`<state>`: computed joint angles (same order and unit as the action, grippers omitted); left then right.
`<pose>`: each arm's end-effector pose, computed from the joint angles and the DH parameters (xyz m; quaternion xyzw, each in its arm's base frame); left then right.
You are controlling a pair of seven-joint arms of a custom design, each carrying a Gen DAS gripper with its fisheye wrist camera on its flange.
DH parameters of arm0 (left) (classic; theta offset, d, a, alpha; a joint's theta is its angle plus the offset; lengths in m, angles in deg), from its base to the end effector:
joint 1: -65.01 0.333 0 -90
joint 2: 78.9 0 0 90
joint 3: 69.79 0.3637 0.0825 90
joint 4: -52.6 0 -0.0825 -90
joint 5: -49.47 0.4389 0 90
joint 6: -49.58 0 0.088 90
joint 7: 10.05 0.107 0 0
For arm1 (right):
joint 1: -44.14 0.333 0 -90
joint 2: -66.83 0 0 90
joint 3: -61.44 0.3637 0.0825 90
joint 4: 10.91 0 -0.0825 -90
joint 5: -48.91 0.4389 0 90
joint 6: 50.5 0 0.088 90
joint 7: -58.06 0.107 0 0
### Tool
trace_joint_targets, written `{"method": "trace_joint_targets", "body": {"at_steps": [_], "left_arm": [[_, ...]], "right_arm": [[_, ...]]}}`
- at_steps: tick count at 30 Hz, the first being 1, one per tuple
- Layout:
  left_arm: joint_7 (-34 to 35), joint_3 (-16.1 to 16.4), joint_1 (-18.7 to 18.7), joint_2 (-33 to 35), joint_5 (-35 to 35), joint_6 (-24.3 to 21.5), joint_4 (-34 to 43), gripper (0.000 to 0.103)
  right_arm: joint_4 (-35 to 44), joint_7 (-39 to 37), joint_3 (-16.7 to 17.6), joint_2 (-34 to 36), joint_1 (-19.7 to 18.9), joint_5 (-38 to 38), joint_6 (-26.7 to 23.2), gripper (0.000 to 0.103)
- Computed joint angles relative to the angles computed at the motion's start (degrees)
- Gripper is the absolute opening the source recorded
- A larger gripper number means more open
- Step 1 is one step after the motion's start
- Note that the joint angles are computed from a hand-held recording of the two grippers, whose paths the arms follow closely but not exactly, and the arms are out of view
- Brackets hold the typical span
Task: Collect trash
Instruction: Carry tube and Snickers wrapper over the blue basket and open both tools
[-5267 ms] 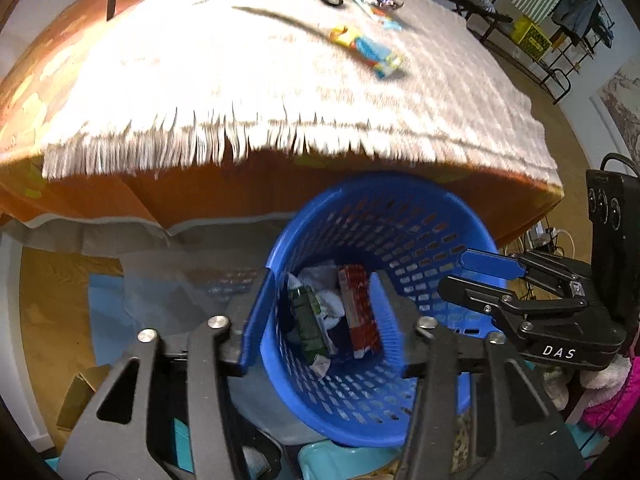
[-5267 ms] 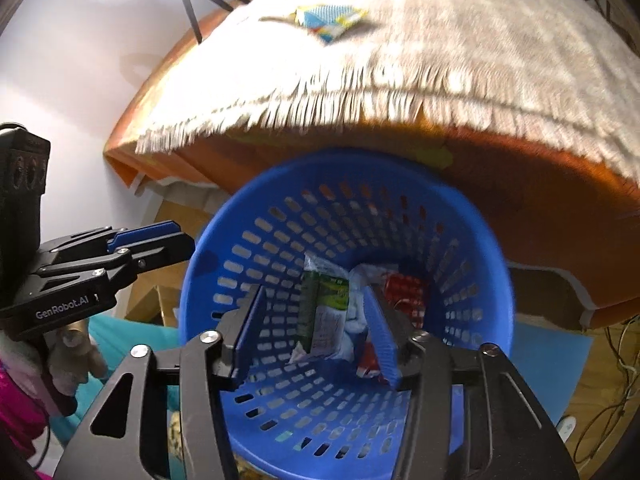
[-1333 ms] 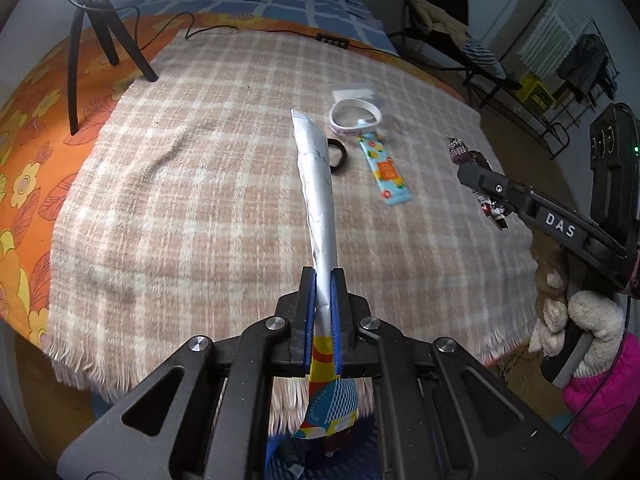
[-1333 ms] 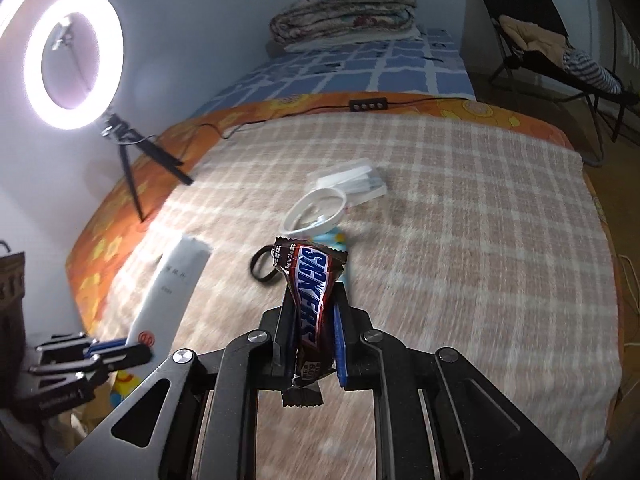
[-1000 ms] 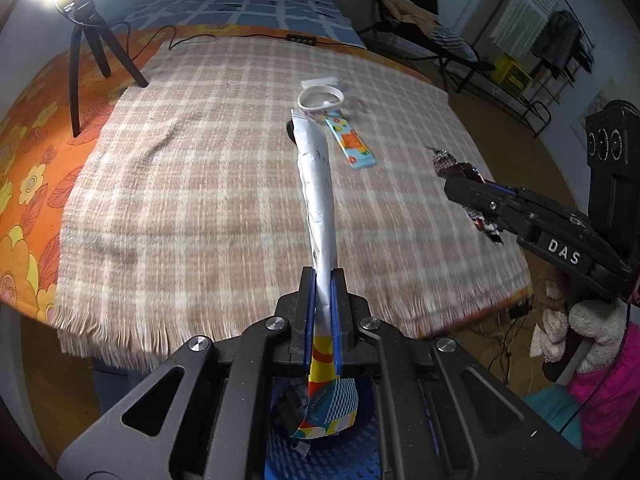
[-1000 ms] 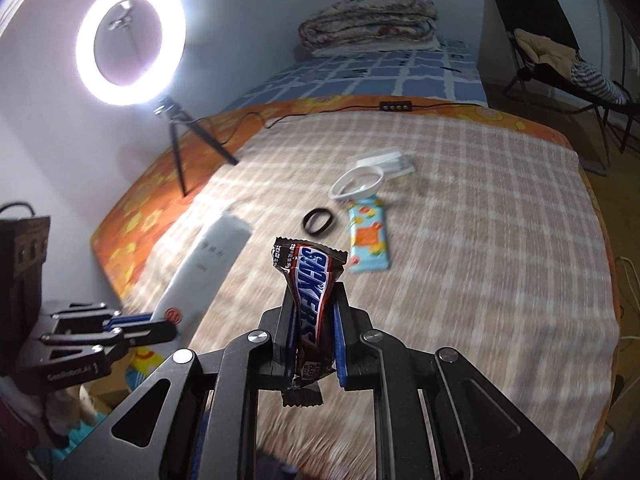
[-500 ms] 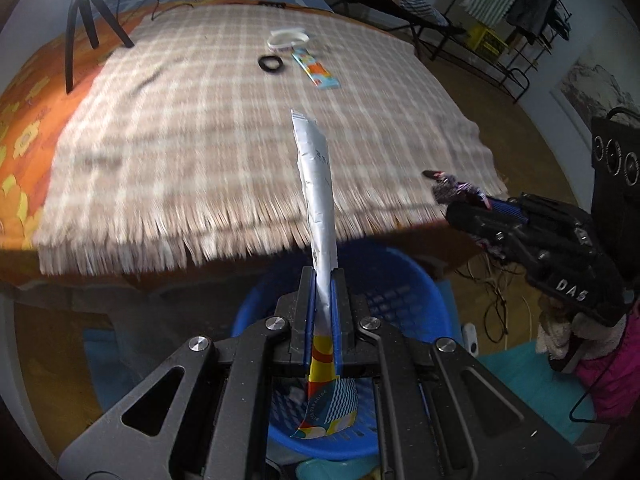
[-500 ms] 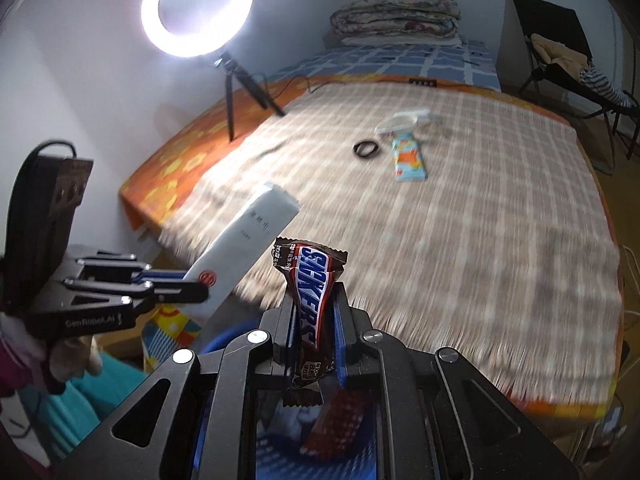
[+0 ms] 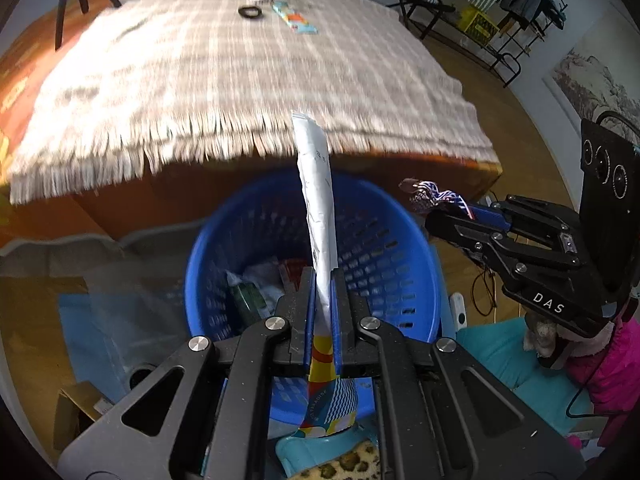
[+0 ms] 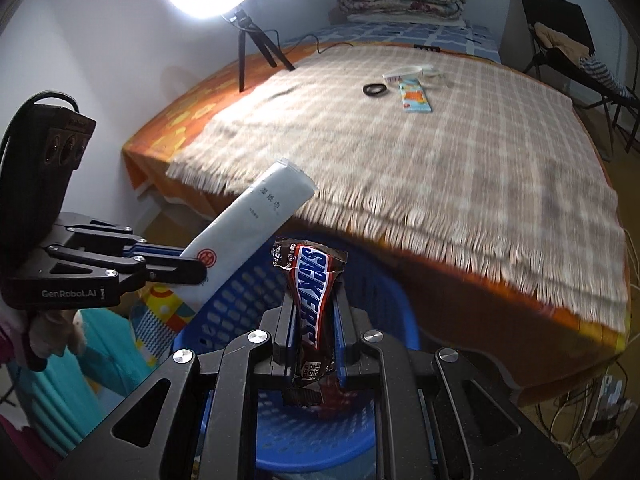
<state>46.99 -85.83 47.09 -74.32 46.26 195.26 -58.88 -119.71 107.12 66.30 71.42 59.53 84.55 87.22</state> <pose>0.5592 -0.3701 0.5227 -0.6922 0.6737 -0.2580 0.0203 0.6293 0.2348 0.5306 -0.8561 0.4044 -0.0213 0.3212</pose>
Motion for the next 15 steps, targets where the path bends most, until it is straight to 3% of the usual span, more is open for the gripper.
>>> {"method": "trace_joint_targets", "body": {"at_steps": [15], "left_arm": [[-0.05,-0.54,-0.90,2.22,1.61,-1.85,0.94,0.005]], "right_arm": [[-3.92,0.44,-0.05,-1.29,0.54,-1.43,0.75,0.013]]}}
